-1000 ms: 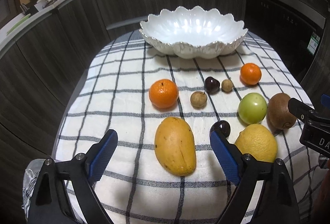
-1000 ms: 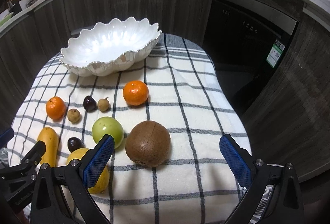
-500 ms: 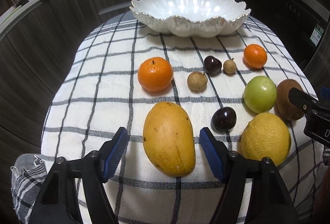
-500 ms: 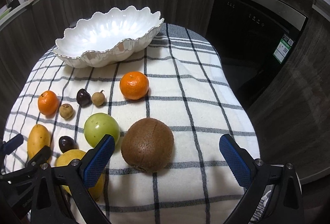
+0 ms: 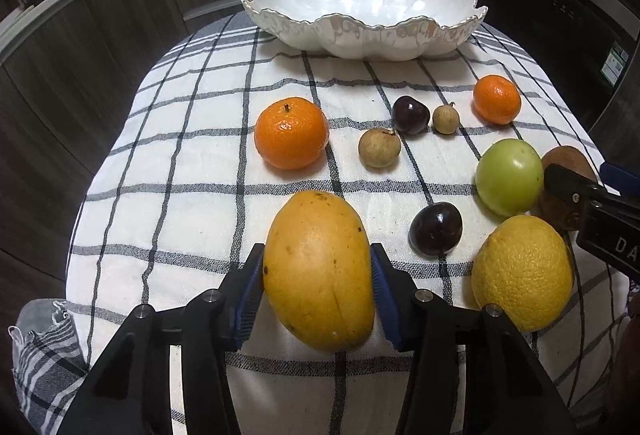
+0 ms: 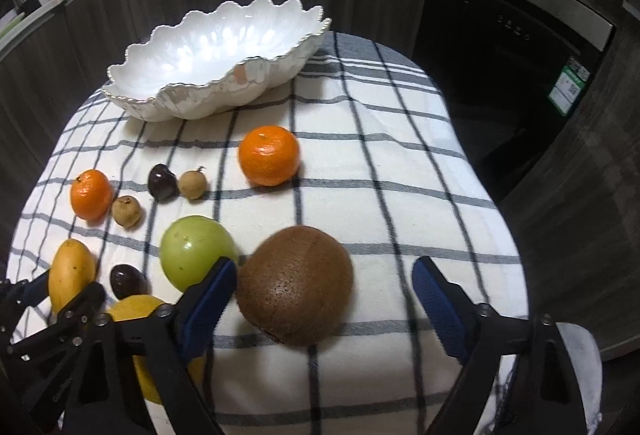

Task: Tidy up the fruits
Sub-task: 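Close the left tool on the mango while the right tool closes on the kiwi, then lift the mango with the left tool while the right tool lifts the kiwi toward the bowl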

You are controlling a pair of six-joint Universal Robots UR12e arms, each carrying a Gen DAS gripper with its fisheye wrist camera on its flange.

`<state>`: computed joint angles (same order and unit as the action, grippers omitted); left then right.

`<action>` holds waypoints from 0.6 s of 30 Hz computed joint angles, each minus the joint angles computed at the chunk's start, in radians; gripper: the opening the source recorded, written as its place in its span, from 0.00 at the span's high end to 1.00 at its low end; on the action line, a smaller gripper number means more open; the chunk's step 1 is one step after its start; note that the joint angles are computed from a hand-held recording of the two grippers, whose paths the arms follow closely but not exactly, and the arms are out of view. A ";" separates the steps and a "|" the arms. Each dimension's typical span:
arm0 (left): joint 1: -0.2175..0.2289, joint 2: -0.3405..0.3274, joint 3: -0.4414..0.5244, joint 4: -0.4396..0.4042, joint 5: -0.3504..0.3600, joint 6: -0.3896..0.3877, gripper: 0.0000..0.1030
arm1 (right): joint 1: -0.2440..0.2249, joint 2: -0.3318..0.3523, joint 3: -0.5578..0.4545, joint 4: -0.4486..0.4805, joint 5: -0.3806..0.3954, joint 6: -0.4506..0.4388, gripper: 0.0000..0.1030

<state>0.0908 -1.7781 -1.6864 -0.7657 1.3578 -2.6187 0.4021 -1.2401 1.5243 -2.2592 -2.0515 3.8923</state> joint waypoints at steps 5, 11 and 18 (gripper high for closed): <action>0.002 -0.001 0.003 -0.005 -0.004 -0.002 0.53 | -0.006 0.007 -0.004 -0.012 0.022 -0.008 0.20; 0.001 0.001 0.001 -0.005 -0.004 0.002 0.53 | -0.025 0.006 0.006 -0.013 0.098 0.004 0.31; 0.008 0.007 0.000 -0.014 -0.023 0.001 0.53 | -0.021 0.004 0.008 -0.022 0.117 -0.012 0.39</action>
